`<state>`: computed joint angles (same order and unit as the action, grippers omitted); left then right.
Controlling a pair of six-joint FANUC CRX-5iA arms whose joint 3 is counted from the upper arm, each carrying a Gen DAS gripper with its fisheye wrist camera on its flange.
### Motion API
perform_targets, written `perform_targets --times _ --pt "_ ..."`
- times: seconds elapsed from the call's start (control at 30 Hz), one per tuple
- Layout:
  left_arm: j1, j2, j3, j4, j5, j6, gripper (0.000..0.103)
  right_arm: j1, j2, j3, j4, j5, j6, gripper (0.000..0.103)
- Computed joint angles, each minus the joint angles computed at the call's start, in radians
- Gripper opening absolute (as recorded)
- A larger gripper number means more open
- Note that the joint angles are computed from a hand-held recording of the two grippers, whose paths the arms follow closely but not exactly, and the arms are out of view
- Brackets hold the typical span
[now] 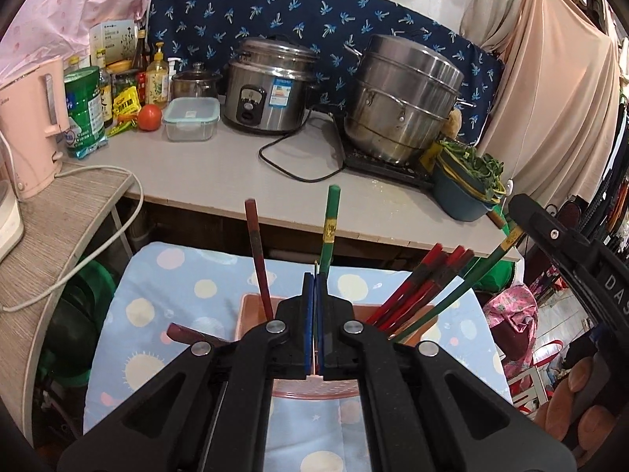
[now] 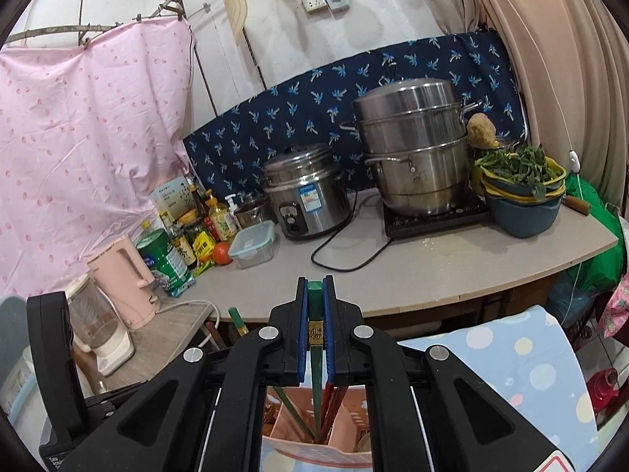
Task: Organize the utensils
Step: 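Carry the green chopstick and gold spoon into the pink basket and open both grippers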
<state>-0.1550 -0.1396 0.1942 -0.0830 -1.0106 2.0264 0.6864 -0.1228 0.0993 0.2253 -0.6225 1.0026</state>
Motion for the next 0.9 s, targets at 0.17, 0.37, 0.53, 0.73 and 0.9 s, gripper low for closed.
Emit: perform_targets --times 0.17,0.37,0.53,0.73,0.9 --pt "-0.006 0.004 -0.007 -0.008 0.000 0.005 0.001 -0.001 0.011 0.002 -0.028 -0.018 0.031 0.008" --pt "-0.025 0.002 0.002 -0.039 -0.017 0.024 0.006 -0.004 0.002 -0.015 -0.028 -0.016 0.030 0.012" --pt "-0.057 -0.003 0.022 -0.093 -0.040 0.056 0.015 0.000 -0.016 -0.031 -0.011 -0.023 0.021 0.016" --pt "-0.130 -0.007 0.068 -0.212 -0.115 0.112 0.031 0.012 -0.057 -0.062 0.001 -0.038 0.017 0.022" --pt "-0.185 -0.026 0.088 -0.284 -0.175 0.148 0.033 0.019 -0.101 -0.083 -0.024 -0.075 0.029 0.024"
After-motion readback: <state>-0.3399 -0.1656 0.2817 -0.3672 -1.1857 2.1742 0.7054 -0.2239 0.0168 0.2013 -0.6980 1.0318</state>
